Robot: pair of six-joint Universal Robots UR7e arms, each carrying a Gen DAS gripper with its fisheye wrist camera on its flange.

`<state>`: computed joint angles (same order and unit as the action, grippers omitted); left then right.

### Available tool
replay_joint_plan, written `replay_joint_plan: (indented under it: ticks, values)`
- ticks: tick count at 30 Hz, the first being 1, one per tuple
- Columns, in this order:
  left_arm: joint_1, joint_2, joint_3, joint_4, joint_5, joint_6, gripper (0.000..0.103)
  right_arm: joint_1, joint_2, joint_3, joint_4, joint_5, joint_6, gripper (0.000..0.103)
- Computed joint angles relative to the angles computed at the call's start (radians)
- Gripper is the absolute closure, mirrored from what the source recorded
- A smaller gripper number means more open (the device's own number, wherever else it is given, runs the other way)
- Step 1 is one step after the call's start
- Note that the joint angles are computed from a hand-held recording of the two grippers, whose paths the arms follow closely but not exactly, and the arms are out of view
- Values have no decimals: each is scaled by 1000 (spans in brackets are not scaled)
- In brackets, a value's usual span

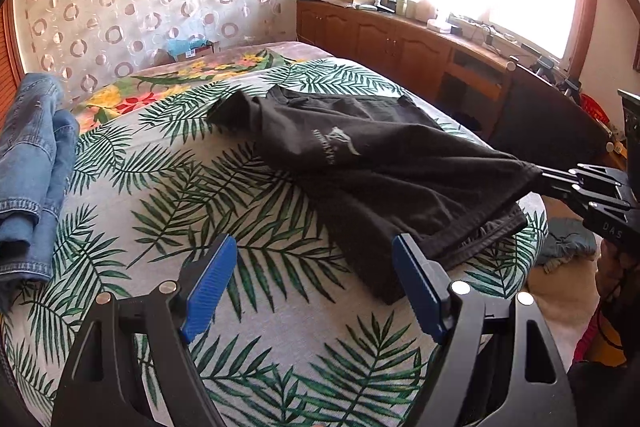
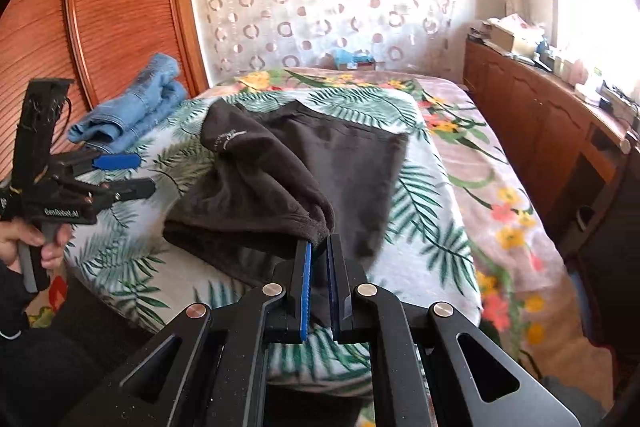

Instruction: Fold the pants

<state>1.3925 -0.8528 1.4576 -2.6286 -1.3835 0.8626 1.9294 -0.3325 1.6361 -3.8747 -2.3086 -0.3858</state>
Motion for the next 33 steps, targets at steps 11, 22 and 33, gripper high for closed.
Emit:
replay_joint_plan:
  ticks: [11,22,33]
  values:
    - [-11,19,10,-1,26,5,23,4,-4,2,79,-25,67,96]
    - [-9,32,2,-10,41,-1,23,-1,-48,43,130,-39,125,95]
    - [4,54,-35,-36,54,-9,23,21,-67,42,82,-74,61,85]
